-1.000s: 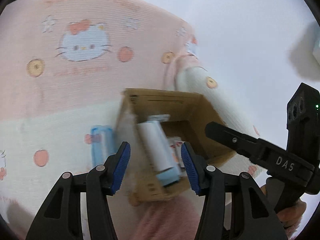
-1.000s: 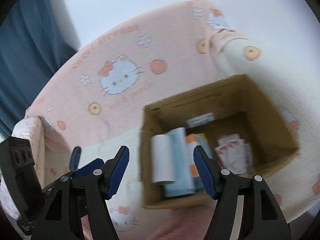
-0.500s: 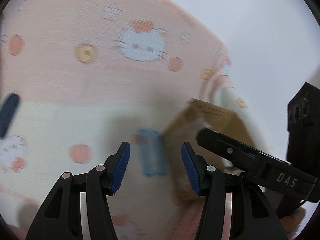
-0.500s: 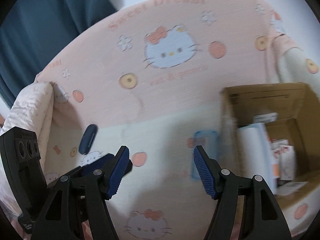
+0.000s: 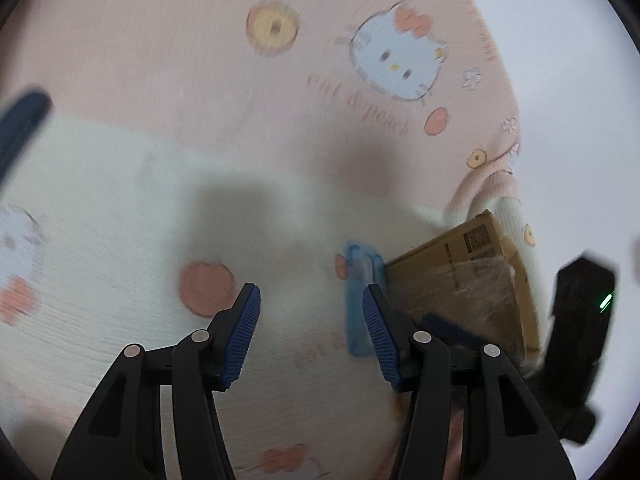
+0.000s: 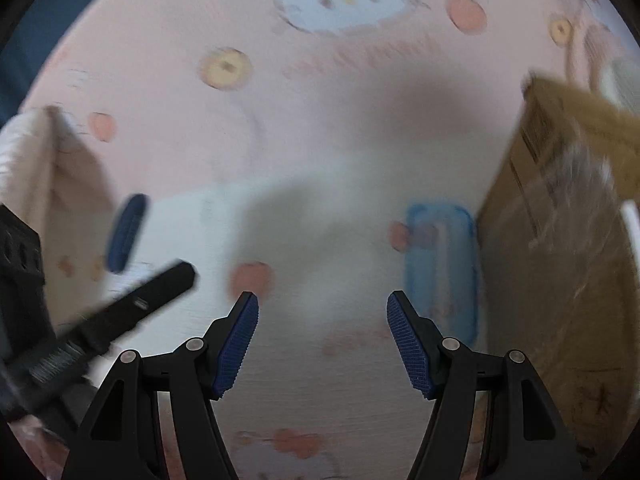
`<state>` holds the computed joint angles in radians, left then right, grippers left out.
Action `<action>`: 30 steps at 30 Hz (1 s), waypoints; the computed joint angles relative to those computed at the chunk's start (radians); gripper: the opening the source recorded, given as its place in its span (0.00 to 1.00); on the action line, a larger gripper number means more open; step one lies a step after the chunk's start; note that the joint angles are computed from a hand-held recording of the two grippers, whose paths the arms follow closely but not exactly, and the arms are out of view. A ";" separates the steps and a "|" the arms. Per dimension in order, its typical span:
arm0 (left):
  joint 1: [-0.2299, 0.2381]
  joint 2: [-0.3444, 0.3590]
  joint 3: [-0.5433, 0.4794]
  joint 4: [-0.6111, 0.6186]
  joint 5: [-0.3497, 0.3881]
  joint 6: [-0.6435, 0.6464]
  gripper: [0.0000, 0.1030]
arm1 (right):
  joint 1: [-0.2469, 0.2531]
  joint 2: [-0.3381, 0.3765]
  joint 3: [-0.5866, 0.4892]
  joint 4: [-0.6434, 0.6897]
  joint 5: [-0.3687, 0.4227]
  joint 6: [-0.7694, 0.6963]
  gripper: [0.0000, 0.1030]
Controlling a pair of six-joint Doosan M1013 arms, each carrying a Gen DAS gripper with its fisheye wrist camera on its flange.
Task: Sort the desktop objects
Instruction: 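Withdraw the left tool and move it to the blue plastic holder, then close the left tool on the blue holder's edge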
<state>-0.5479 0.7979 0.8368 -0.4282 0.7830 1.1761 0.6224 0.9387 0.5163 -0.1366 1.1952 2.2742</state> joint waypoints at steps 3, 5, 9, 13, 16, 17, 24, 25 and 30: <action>-0.004 0.059 -0.089 -0.028 0.073 0.046 0.56 | -0.020 -0.020 0.079 0.007 -0.037 0.051 0.63; -0.011 0.123 -0.196 -0.032 0.153 0.092 0.56 | -0.028 -0.019 0.098 -0.001 -0.035 0.088 0.63; -0.015 0.220 -0.346 -0.079 0.283 0.141 0.56 | -0.029 -0.019 0.135 -0.058 -0.050 0.142 0.61; -0.013 0.234 -0.334 -0.135 0.291 0.151 0.56 | -0.030 -0.015 0.167 -0.076 -0.097 0.130 0.20; -0.011 0.254 -0.354 -0.147 0.307 0.142 0.50 | -0.033 0.001 0.159 -0.079 -0.071 0.183 0.15; -0.011 0.264 -0.369 -0.152 0.310 0.137 0.48 | -0.033 -0.006 0.176 -0.088 -0.094 0.206 0.14; -0.006 0.347 -0.497 -0.234 0.393 0.119 0.32 | -0.034 -0.023 0.218 -0.123 -0.172 0.207 0.11; -0.007 0.353 -0.508 -0.241 0.405 0.123 0.32 | -0.036 -0.027 0.228 -0.109 -0.199 0.203 0.11; -0.005 0.340 -0.495 -0.219 0.418 0.129 0.31 | -0.068 -0.045 0.287 0.111 -0.325 0.124 0.08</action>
<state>-0.5534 1.1382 0.3417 -0.6475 1.2009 1.3047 0.5546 0.8937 0.8031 -0.0256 0.8699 2.3980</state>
